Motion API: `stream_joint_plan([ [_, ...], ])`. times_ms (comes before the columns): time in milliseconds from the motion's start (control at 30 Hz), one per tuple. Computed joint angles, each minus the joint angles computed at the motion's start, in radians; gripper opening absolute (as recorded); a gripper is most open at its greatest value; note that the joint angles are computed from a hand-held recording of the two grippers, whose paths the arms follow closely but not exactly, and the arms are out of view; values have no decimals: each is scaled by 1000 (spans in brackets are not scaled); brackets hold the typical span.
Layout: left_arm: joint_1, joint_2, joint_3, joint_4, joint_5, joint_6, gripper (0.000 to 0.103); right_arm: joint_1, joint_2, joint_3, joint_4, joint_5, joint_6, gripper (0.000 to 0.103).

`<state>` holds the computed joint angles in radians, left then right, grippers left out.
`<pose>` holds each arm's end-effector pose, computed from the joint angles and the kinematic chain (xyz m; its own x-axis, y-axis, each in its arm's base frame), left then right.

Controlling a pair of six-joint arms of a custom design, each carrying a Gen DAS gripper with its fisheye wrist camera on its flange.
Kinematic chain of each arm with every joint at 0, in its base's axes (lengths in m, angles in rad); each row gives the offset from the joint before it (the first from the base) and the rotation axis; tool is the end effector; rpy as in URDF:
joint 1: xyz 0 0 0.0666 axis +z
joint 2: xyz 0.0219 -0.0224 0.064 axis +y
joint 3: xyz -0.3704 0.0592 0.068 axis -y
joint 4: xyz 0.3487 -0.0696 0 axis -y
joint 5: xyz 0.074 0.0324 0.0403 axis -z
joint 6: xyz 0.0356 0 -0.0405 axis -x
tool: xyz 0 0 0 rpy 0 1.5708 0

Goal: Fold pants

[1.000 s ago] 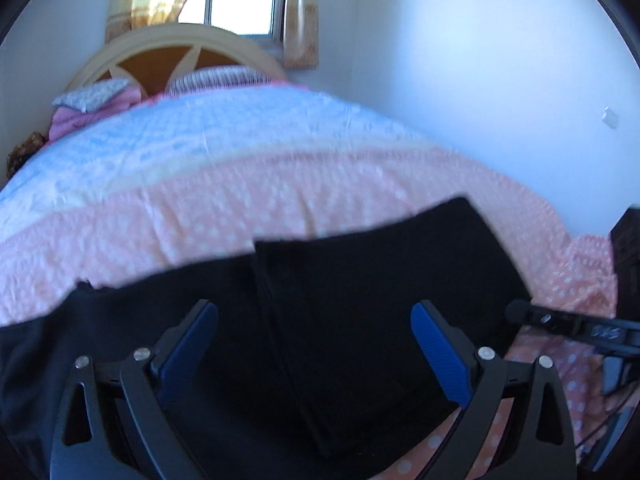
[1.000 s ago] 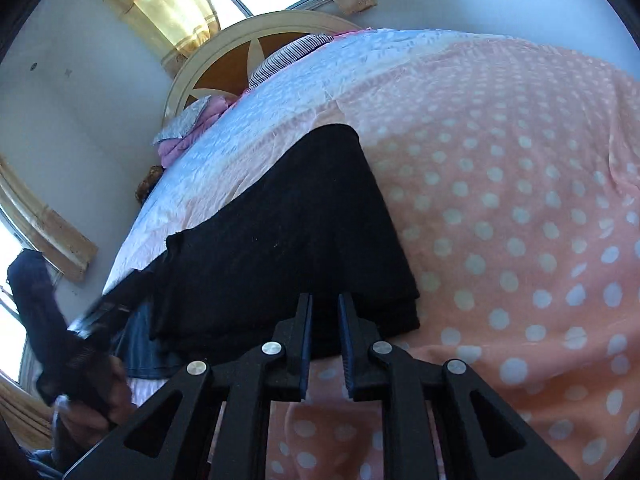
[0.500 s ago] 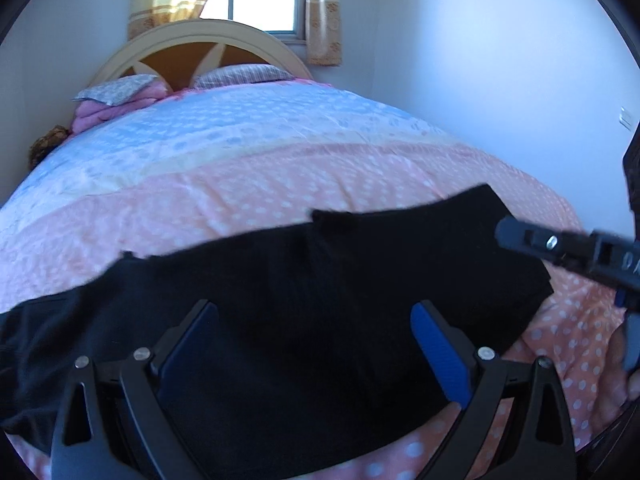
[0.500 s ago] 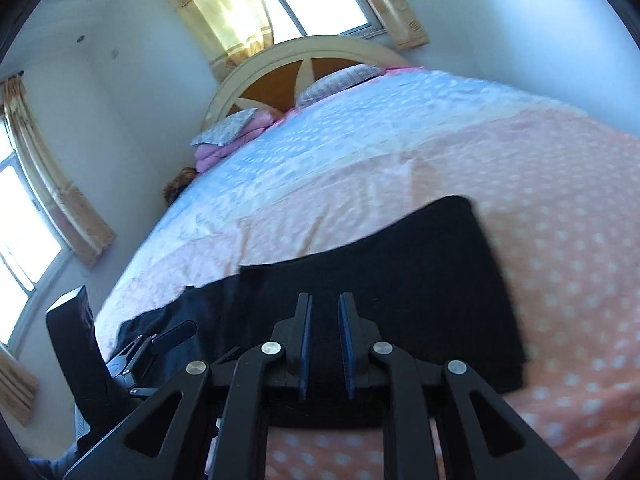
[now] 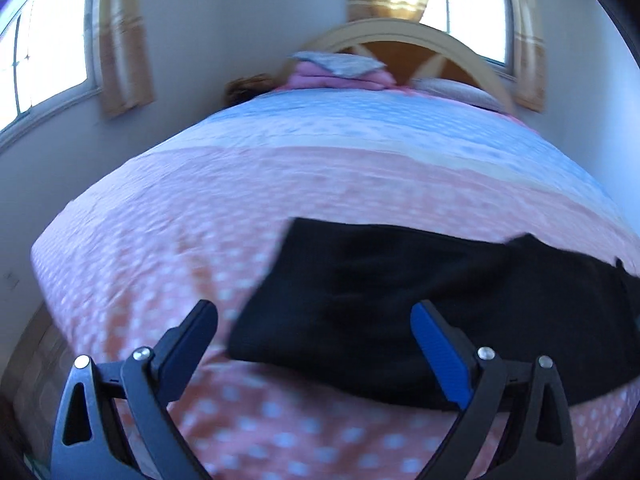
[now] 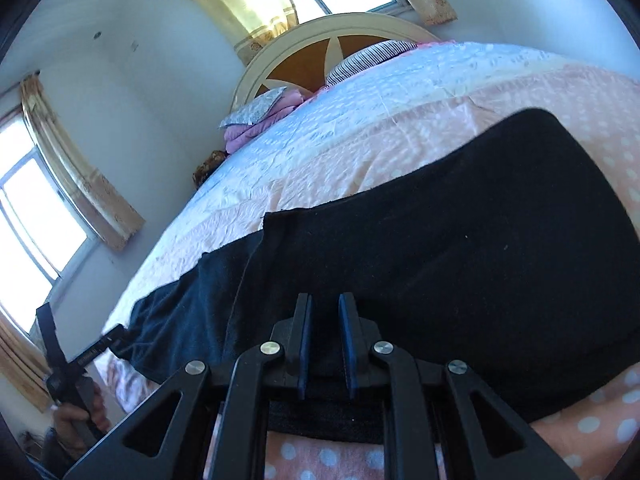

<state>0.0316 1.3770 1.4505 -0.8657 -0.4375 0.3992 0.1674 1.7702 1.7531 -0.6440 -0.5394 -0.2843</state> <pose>0.4388 0.0286 0.4570 -0.5289 -0.3690 -0.7643 -0.5769 0.8168 0.0049 0.5817 0.1164 0.4099 -0.7333 0.1202 -0.6692 -0.3511 0.7759 0.5241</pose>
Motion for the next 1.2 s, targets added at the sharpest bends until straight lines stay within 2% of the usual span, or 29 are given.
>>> stream_joint_plan([
  [100, 42, -25, -26, -25, 69, 128, 100, 21, -8, -2, -6, 65, 69, 15],
  [133, 39, -40, -45, -25, 82, 191, 100, 23, -9, 0, -7, 74, 80, 16],
  [200, 16, -79, -101, -3, 90, 302, 100, 20, -9, -3, -3, 64, 69, 16],
  [267, -1, -98, -134, 8, 138, 351, 100, 4, -20, -19, 4, 29, 41, 16],
  [333, 0, -97, -142, 20, 221, 353, 99, -7, -13, -18, 11, -6, 6, 16],
  [400, 11, -92, -149, 53, 270, 354, 99, -11, -13, -18, 10, -16, 0, 16],
  [567, 34, -101, -183, 164, 305, 406, 99, -3, -16, -16, -3, 10, 37, 16],
  [700, 39, -108, -199, 229, 335, 410, 99, -7, -15, -17, 2, -2, 28, 16],
  [833, 36, -85, -182, 225, 387, 401, 99, -6, -15, -18, 4, -1, 26, 16],
  [900, 23, -87, -190, 252, 385, 391, 99, -6, -15, -19, 6, -2, 24, 16],
  [967, 24, -77, -182, 245, 404, 386, 99, -6, -15, -19, 7, -2, 24, 16],
  [1067, 27, -64, -174, 257, 383, 386, 99, -6, -15, -19, 7, -2, 25, 16],
  [1133, 40, -54, -166, 272, 368, 417, 99, -6, -15, -20, 9, -3, 24, 16],
  [1200, 61, -50, -171, 311, 348, 493, 99, -6, -15, -20, 9, -3, 23, 16],
])
